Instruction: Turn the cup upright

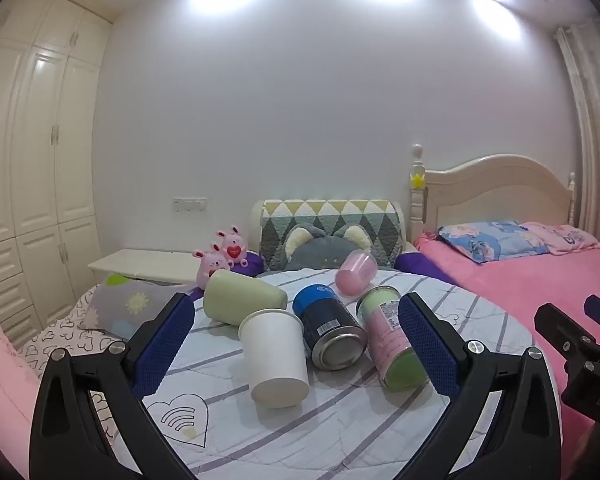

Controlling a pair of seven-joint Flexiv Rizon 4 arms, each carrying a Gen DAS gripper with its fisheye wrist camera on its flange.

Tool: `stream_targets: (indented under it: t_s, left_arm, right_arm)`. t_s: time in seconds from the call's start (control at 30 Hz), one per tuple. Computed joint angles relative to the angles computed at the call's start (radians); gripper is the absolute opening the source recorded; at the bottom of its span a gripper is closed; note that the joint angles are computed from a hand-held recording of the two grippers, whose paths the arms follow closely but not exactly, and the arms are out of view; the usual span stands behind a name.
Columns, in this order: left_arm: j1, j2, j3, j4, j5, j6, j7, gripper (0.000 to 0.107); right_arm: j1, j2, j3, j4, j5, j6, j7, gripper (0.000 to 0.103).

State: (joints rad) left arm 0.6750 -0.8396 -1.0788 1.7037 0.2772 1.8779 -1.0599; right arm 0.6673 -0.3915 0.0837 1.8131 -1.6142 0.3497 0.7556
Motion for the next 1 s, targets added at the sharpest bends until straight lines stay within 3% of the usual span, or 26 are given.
stream_targets:
  t_s: [1.0]
  left_arm:
    - [0.012, -0.020, -0.019, 0.006, 0.012, 0.021, 0.005, 0.103]
  right_arm:
    - [-0.014, 0.009, 0.003, 0.010, 0.020, 0.025, -0.005, 0.103]
